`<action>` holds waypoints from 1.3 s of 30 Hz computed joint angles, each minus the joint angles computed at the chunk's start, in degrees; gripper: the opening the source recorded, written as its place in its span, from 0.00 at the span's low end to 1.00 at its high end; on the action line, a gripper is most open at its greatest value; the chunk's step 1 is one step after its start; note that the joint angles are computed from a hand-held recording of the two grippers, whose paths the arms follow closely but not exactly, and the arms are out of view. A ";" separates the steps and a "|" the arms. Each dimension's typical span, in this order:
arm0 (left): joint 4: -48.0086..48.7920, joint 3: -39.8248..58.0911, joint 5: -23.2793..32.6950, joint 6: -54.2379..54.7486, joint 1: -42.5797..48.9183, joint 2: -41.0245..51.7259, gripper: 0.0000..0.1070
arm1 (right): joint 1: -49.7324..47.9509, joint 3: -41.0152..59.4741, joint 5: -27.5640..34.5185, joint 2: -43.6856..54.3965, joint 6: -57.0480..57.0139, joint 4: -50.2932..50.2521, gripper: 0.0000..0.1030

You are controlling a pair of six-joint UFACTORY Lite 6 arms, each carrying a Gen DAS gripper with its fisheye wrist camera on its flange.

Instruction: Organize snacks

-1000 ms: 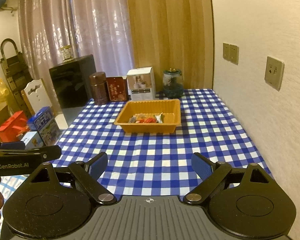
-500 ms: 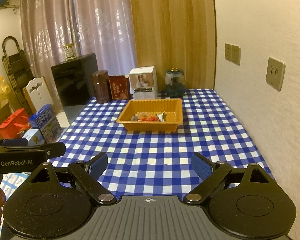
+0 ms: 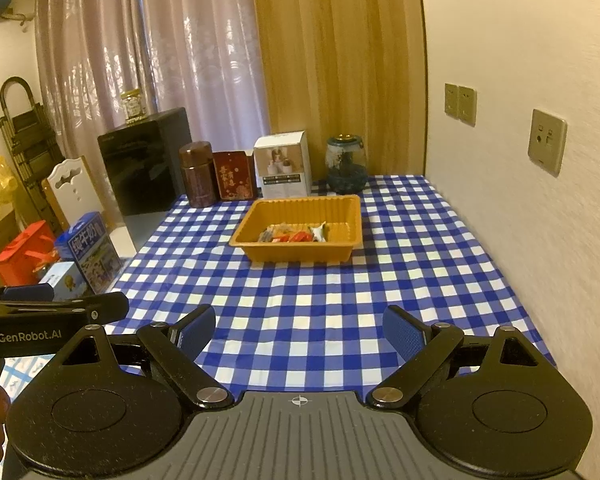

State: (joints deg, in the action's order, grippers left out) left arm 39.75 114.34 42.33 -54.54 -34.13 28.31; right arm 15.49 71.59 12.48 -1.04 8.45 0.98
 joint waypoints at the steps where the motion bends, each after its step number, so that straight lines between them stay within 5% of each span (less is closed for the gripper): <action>1: 0.09 -0.18 -0.04 -0.14 0.00 -0.09 0.96 | 0.02 0.00 0.01 0.01 0.01 0.01 0.88; 39: 0.82 -2.28 -0.46 -1.96 -0.29 -1.13 0.96 | 0.12 0.55 -0.14 0.91 1.87 -1.54 0.88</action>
